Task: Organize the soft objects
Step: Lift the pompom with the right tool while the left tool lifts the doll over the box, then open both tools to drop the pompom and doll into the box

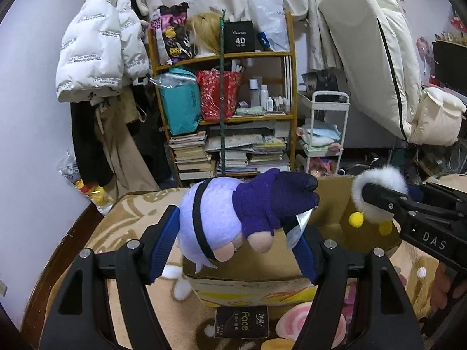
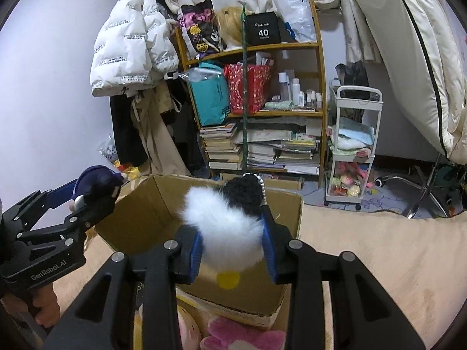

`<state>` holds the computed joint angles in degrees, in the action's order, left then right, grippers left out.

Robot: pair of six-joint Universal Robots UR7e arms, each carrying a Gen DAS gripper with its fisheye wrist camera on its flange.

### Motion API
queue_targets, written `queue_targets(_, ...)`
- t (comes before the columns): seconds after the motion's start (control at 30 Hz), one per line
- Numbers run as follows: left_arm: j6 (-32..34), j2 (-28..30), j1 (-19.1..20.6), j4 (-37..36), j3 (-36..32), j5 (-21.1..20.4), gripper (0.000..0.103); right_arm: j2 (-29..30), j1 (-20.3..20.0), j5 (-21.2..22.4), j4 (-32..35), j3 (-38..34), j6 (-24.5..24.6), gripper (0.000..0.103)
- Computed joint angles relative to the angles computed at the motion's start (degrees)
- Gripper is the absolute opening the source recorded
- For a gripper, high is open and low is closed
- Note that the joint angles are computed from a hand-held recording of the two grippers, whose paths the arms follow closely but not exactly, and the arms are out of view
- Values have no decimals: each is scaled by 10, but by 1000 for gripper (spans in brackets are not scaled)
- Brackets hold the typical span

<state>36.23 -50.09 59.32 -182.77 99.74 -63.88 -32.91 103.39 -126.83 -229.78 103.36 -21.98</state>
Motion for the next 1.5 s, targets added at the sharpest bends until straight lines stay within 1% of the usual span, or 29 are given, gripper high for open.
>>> queue_targets(0.07, 1, 1, -1, 10, 0, 4, 74, -2, -3, 3, 7, 4, 9, 38)
queue_targets(0.13, 5, 3, -3, 9, 0, 14, 79, -7, -5, 9, 17, 9, 18, 39)
queue_targets(0.17, 8, 4, -4, 4, 1, 16, 84, -8, -5, 11, 20, 11, 22, 39)
queue_targets(0.27, 2, 1, -5, 2, 2, 14, 92, -10, -4, 8, 23, 13, 26, 45)
queue_targets(0.33, -8, -3, -4, 12, 2, 15, 93, -13, -3, 7, 30, 17, 34, 52)
queue_targets(0.37, -11, -5, -3, 18, 2, 15, 93, -15, -3, 6, 28, 19, 38, 54)
queue_targets(0.43, -14, -7, -4, 23, 3, 23, 93, -18, 0, 4, 27, 23, 48, 69)
queue_targets(0.57, -13, -17, -8, 17, 15, 41, 93, -20, 7, -9, 13, 31, 57, 80)
queue_targets(0.63, -12, -27, -11, 18, 24, 46, 94, -20, 12, -16, 4, 36, 57, 92)
queue_targets(0.7, -13, -37, -14, 18, 34, 52, 95, -21, 19, -22, -9, 43, 58, 94)
queue_targets(0.8, -23, -58, -18, 22, 52, 60, 95, -25, 31, -30, -12, 52, 61, 95)
queue_targets(0.9, -45, -80, -21, 36, 66, 67, 95, -24, 43, -40, -20, 58, 56, 103)
queue_targets(1.03, -75, -114, -22, 70, 82, 71, 95, -25, 61, -55, -30, 72, 61, 103)
queue_targets(1.2, -76, -149, -30, 67, 112, 91, 95, -27, 81, -71, -38, 91, 73, 103)
queue_targets(1.33, -101, -181, -32, 95, 133, 94, 95, -28, 98, -89, -43, 107, 91, 103)
queue_targets(1.43, -98, -196, -38, 98, 149, 109, 95, -27, 108, -104, -45, 117, 103, 103)
queue_targets(1.5, -104, -209, -41, 103, 161, 116, 95, -29, 112, -106, -43, 126, 112, 103)
